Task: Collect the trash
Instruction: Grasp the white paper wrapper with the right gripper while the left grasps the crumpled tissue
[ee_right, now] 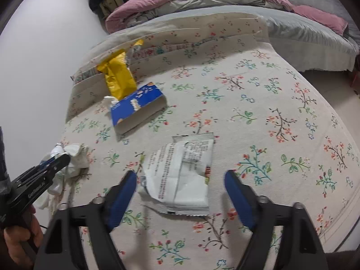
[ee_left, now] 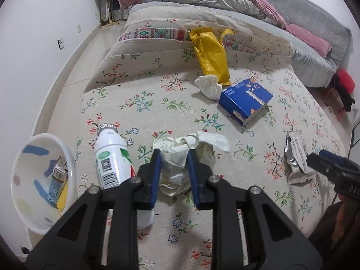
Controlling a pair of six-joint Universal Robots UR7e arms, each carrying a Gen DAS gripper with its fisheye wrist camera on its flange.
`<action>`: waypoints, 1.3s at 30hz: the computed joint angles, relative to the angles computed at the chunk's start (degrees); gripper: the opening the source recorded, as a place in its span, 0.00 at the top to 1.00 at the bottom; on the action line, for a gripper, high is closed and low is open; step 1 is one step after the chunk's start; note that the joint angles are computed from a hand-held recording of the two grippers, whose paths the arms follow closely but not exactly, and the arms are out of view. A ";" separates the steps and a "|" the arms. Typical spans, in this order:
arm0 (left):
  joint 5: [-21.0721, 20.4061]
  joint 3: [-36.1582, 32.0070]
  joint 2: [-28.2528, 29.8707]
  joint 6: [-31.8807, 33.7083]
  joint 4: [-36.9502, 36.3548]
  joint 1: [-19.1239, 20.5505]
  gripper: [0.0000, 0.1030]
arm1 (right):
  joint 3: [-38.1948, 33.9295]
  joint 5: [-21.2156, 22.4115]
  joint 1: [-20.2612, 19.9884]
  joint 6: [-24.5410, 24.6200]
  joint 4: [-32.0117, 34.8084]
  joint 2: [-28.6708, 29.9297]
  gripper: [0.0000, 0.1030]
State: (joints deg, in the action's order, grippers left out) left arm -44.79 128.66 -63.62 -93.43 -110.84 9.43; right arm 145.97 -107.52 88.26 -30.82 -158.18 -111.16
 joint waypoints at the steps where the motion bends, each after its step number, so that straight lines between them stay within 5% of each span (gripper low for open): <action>1: 0.17 0.15 -0.14 0.05 -0.30 -0.09 0.79 | -0.05 -0.42 0.45 -0.26 0.25 0.39 0.18; 6: 0.93 0.20 -0.09 0.39 -0.74 -0.36 0.88 | 0.68 -5.18 2.75 -1.25 -1.82 4.48 0.15; 11: 0.83 0.72 -0.43 2.56 -3.30 -0.25 0.85 | 2.03 -8.36 4.01 -2.87 -7.68 7.64 0.14; 13: 0.23 0.86 -0.55 4.41 -4.95 0.16 0.66 | 2.02 -8.34 3.70 -2.94 -8.29 7.70 0.18; 15: -0.08 0.75 -0.22 5.42 -5.94 0.42 0.37 | 1.95 -9.06 3.78 -3.33 -9.34 7.94 0.27; 16: -0.01 0.71 0.04 5.66 -6.32 0.47 0.37 | 1.85 -9.00 3.69 -3.44 -9.31 7.84 0.29; 23: -1.74 0.84 1.13 10.22 -11.95 2.67 0.38 | 0.98 -7.32 2.85 -3.22 -7.19 6.01 0.37; 25: -1.92 1.12 1.24 10.97 -13.70 2.96 0.55 | 0.97 -6.82 2.83 -3.18 -7.08 5.56 0.37; 26: -2.09 1.07 1.37 11.08 -13.83 3.06 0.71 | 0.88 -6.62 2.89 -3.17 -6.93 5.39 0.37; 28: -1.88 1.21 1.39 11.14 -14.29 2.86 0.76 | 0.80 -6.45 3.08 -3.08 -6.89 5.14 0.37; 39: 0.58 1.69 -0.82 8.04 -12.14 0.63 0.78 | 0.17 -5.46 5.52 -1.38 -6.23 5.29 0.37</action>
State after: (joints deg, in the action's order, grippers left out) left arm -44.21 130.35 -64.44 -85.39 -122.98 10.06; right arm 146.14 -112.98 93.78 -32.21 -164.40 -105.87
